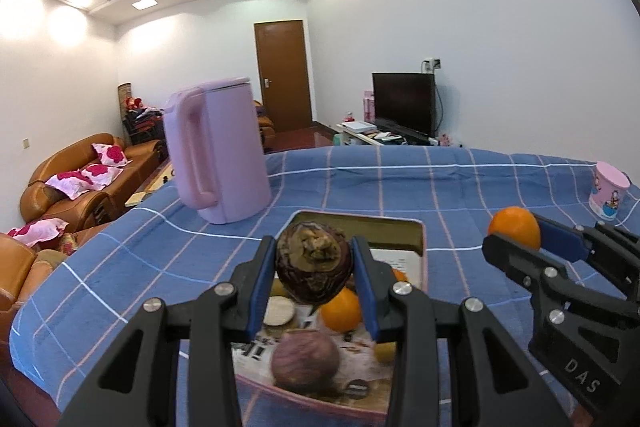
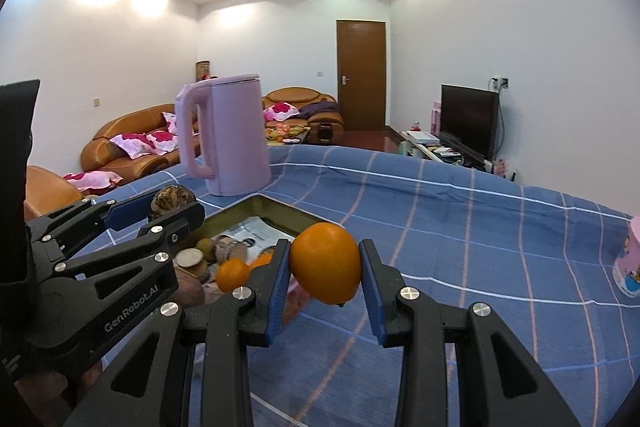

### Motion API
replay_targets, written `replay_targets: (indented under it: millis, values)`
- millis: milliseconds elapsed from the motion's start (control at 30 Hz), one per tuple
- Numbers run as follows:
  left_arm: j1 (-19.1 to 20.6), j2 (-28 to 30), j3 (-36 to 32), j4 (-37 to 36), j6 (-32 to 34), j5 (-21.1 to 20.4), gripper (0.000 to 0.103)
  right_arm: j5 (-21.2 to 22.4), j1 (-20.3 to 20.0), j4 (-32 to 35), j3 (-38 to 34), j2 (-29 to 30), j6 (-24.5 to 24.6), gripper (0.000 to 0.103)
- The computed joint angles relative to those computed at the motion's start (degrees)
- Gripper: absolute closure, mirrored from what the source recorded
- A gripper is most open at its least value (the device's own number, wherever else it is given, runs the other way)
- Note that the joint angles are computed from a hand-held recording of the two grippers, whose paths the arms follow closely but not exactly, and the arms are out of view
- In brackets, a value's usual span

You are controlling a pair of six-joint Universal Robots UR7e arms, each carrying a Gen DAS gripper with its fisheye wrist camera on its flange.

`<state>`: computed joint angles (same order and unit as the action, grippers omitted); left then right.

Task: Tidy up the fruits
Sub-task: 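Carry the dark brown fruit and the small orange over the tin box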

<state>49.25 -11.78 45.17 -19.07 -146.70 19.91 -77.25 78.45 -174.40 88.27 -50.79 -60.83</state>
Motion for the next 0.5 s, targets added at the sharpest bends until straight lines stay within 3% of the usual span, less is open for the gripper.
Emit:
replay_targets:
  millis: [500]
  values:
    - [0.8, -4.8, 7.6, -5.9, 1.1, -2.8, 0.063, 0.1, 2.1, 1.2, 0.5, 1.0, -1.2, 0.067]
